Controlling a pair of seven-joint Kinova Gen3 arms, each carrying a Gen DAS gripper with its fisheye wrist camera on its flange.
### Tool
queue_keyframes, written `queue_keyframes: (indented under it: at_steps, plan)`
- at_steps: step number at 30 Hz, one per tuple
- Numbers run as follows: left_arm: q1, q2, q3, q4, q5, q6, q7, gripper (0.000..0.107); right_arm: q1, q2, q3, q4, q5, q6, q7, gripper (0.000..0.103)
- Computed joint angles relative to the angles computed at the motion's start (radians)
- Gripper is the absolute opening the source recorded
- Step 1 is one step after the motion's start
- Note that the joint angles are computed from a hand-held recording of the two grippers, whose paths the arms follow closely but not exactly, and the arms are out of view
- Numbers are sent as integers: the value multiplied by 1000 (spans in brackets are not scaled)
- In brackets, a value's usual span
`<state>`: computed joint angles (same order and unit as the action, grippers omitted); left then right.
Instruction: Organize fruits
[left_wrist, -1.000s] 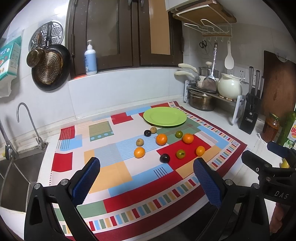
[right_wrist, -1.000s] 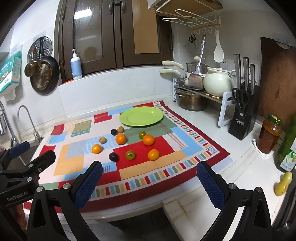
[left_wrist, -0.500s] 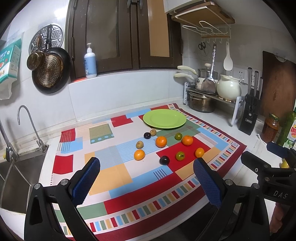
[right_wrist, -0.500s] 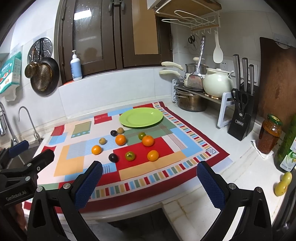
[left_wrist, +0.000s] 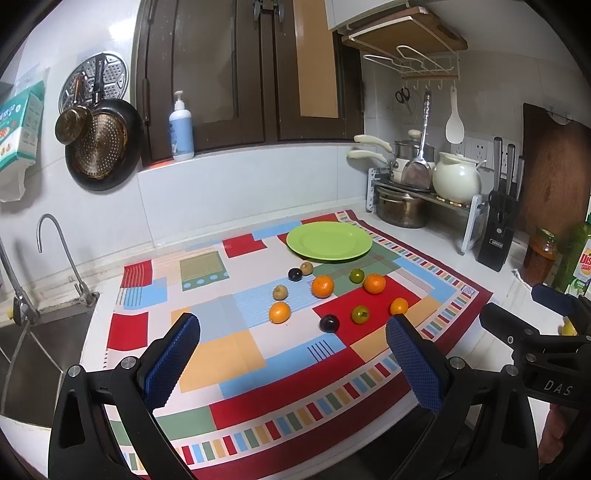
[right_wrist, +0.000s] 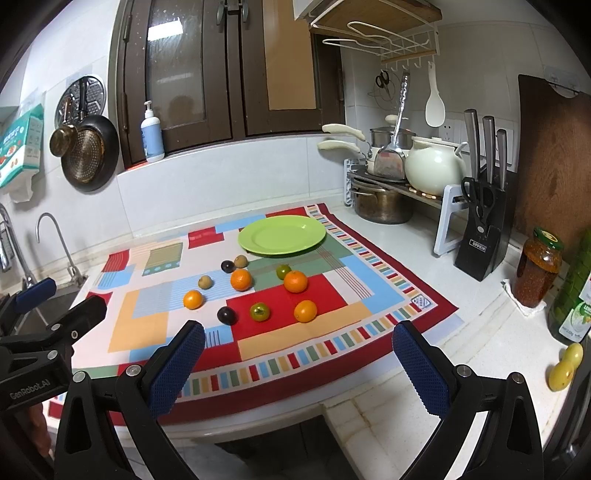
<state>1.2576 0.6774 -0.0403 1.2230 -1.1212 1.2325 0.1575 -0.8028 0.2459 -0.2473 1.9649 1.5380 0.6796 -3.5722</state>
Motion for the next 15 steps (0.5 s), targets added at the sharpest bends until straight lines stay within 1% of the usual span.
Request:
queue_keyframes:
  at_steps: [15]
  plan:
    - [1, -3, 2, 11, -16, -6, 13, 103, 0, 1, 0, 0, 1, 0, -1, 102]
